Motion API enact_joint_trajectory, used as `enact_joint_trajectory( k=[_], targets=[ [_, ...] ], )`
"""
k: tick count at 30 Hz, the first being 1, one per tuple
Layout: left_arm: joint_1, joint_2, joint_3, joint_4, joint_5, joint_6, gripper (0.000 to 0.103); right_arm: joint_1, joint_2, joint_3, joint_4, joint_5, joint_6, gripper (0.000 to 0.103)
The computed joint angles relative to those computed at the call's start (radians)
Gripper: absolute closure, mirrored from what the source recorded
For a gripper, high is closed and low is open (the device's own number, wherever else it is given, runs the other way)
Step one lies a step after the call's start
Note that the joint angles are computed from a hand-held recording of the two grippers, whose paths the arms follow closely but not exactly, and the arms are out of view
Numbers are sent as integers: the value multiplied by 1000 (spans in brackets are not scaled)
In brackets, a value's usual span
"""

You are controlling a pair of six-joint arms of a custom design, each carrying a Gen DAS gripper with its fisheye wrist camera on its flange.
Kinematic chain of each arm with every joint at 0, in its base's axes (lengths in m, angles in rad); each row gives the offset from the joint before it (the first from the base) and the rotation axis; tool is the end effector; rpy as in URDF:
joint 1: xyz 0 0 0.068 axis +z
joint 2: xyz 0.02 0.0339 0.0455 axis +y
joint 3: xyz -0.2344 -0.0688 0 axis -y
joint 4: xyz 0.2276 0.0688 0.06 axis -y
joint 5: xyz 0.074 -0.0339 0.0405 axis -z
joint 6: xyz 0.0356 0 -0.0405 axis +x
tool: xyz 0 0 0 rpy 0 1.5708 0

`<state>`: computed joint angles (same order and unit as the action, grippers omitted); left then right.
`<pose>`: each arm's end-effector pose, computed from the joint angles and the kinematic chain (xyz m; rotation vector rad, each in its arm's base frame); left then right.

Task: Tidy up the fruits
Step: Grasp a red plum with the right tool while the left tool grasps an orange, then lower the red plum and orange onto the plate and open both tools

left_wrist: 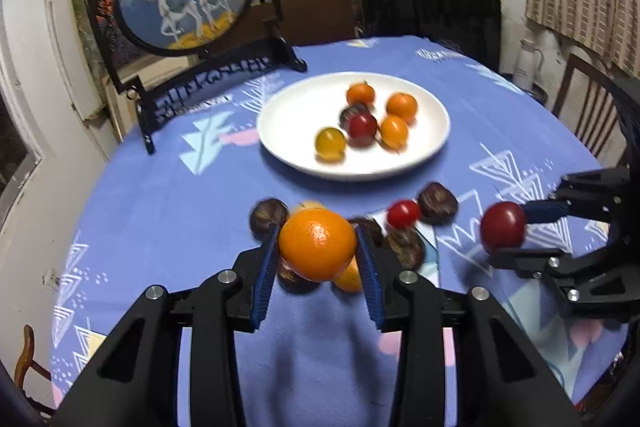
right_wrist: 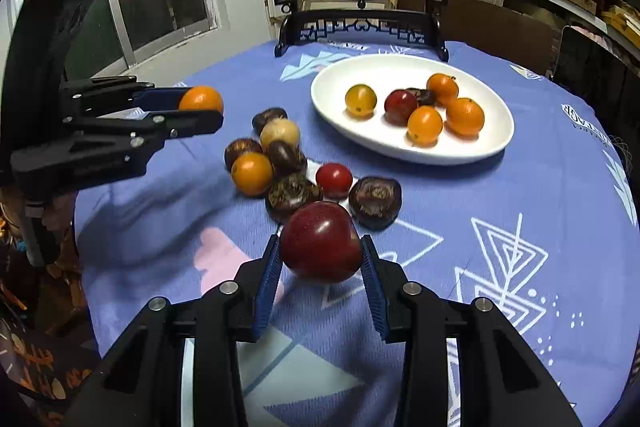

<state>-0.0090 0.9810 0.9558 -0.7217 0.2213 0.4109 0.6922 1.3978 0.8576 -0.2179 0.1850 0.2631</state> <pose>0.1984 -0.0096 0.2887 0.5868 2.2196 -0.0497 0.2235 0.1768 0.2039 -0.4046 2.2927 0.2685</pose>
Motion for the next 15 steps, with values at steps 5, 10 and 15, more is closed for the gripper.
enact_joint_trajectory(
  k=[5,10,15],
  targets=[
    [32,22,14,16,16,11,66,-15,-13,4,0,-12,-4,64],
    [43,46,5,31,19,21,66,-22,17,12,3,-26,-3,64],
    [36,83,41,41,23,6,66,-30,35,33,4,-34,-12,64]
  ],
)
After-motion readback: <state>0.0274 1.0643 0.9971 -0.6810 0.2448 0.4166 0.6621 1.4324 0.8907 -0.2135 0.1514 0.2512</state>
